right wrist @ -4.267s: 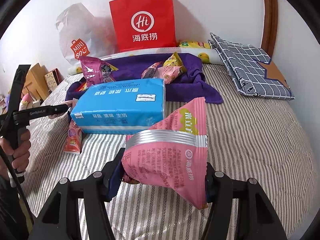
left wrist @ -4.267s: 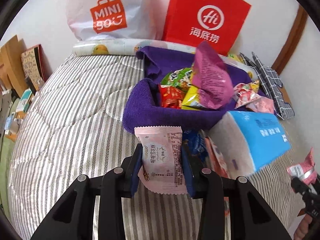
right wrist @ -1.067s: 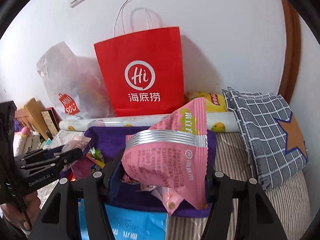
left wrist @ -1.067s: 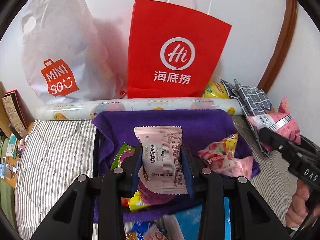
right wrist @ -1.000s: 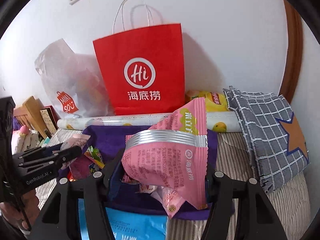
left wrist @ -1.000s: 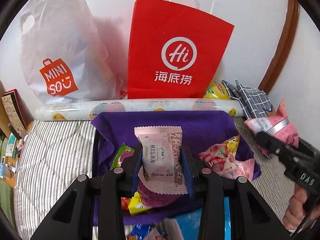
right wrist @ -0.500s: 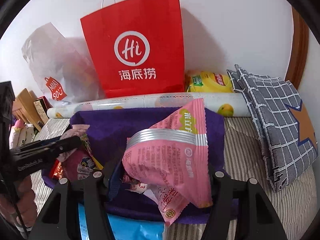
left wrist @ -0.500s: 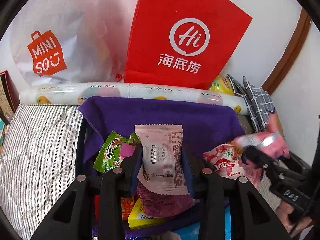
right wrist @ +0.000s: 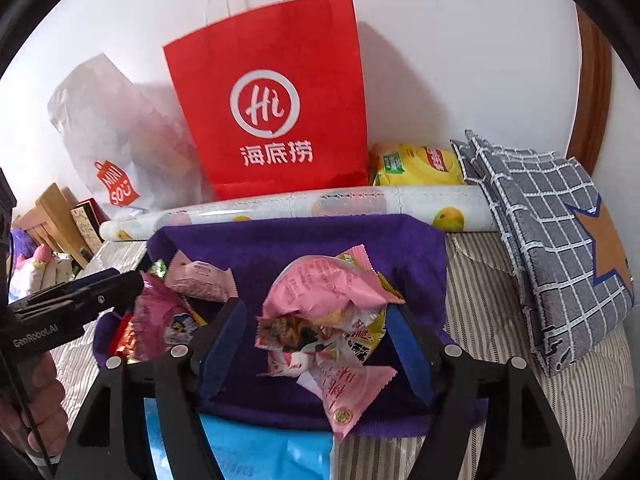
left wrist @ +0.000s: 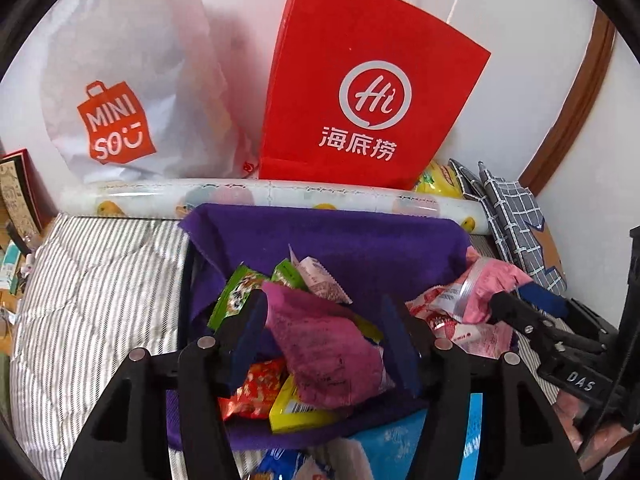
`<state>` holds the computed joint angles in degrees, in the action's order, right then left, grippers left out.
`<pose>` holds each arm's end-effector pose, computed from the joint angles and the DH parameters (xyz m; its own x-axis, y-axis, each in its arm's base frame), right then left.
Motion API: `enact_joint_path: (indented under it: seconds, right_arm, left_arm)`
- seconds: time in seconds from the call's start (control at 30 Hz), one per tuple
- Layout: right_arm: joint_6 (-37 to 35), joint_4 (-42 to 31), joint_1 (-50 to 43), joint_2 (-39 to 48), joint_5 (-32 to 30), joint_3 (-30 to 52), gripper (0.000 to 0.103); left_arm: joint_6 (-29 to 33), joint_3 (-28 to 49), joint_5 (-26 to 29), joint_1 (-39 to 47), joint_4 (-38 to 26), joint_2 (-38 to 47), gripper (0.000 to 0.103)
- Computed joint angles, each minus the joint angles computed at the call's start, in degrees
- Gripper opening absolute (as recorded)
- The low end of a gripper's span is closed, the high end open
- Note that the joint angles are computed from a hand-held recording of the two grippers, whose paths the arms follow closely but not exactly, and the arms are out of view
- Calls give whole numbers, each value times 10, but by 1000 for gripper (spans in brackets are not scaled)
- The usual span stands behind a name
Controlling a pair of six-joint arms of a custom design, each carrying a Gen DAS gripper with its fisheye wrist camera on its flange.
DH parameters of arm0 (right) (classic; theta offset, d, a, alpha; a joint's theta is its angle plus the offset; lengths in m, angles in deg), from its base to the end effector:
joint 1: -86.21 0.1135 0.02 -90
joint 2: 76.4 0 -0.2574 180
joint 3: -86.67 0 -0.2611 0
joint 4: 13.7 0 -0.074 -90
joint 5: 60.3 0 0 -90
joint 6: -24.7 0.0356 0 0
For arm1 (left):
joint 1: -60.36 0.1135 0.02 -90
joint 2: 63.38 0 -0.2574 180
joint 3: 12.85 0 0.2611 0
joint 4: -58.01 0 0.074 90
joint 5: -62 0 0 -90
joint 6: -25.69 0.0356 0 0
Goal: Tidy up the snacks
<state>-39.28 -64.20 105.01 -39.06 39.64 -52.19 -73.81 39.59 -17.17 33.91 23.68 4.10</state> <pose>0.1446 0.0427 0.2076 -0.7092 0.2150 -0.6714 0.1177 0.9751 0.1880 0.2160 -0.1149 0.2008 -0.7605 0.1973 -0.6187 0.4274 0.8694 -0.2481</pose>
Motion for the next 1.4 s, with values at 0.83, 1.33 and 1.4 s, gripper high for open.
enact_joint_path:
  seconds: [0.83, 1.33, 1.4]
  right_arm:
    - [648, -326, 694, 11, 315, 41, 53]
    - [621, -174, 715, 152, 274, 43, 47]
    - [607, -156, 710, 165, 269, 46, 47]
  left_arm:
    - [45, -119, 20, 99, -231, -324, 60]
    - [186, -159, 113, 292, -317, -373, 62]
    - [209, -162, 125, 322, -326, -378, 62]
